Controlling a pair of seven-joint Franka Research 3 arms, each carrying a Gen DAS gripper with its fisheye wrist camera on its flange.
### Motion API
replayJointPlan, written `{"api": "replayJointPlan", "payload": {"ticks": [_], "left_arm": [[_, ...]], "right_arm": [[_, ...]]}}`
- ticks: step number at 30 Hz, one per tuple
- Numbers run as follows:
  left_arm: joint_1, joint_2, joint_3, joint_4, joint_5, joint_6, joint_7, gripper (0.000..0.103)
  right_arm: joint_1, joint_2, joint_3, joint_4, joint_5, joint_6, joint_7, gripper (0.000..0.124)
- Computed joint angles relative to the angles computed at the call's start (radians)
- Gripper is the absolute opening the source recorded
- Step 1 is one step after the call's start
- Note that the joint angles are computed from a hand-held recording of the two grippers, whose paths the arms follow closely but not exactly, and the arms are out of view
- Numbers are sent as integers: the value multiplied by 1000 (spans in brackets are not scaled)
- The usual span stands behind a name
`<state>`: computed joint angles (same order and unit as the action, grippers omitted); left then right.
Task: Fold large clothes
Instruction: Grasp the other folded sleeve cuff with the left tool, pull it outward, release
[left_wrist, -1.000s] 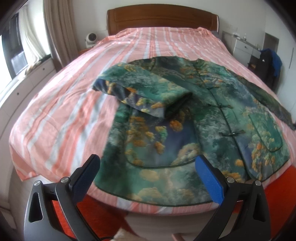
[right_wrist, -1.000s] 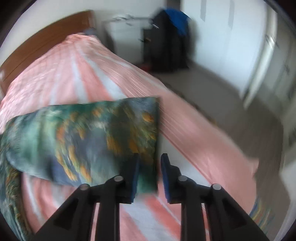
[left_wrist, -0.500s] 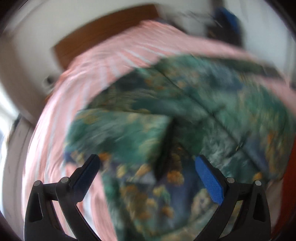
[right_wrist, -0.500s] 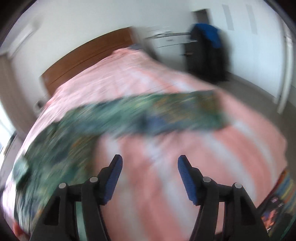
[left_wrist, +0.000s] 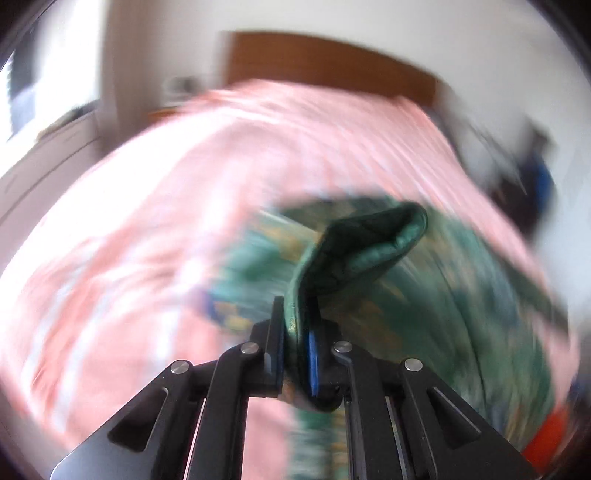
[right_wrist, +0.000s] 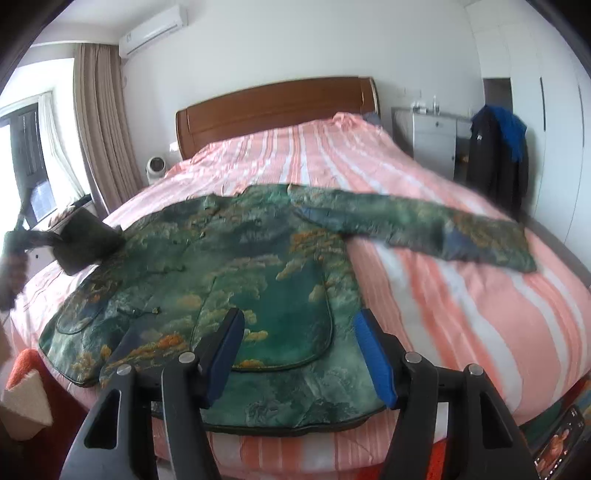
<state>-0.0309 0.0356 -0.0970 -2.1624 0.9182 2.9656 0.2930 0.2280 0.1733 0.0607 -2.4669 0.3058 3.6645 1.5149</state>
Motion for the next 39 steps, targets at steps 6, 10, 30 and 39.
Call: {"api": "replayJointPlan", "payload": {"ticks": [6,10,30,39], "left_arm": [[115,-82,43,-98,85,-319,-300,6],[146,-15,55,-107,4,-300,-281,6],[63,-111,5,-113,214,-617,-270,89],[131,-100,29,198,173,-479,-248,90]], "right_arm": [[-1,22,12,18,-16,-12,9,62],[8,26,14,25,-35,-38,-6,62],[11,41,3,48,14,-87,-43,84],[106,53,-92,181,271,-44,-397,85]]}}
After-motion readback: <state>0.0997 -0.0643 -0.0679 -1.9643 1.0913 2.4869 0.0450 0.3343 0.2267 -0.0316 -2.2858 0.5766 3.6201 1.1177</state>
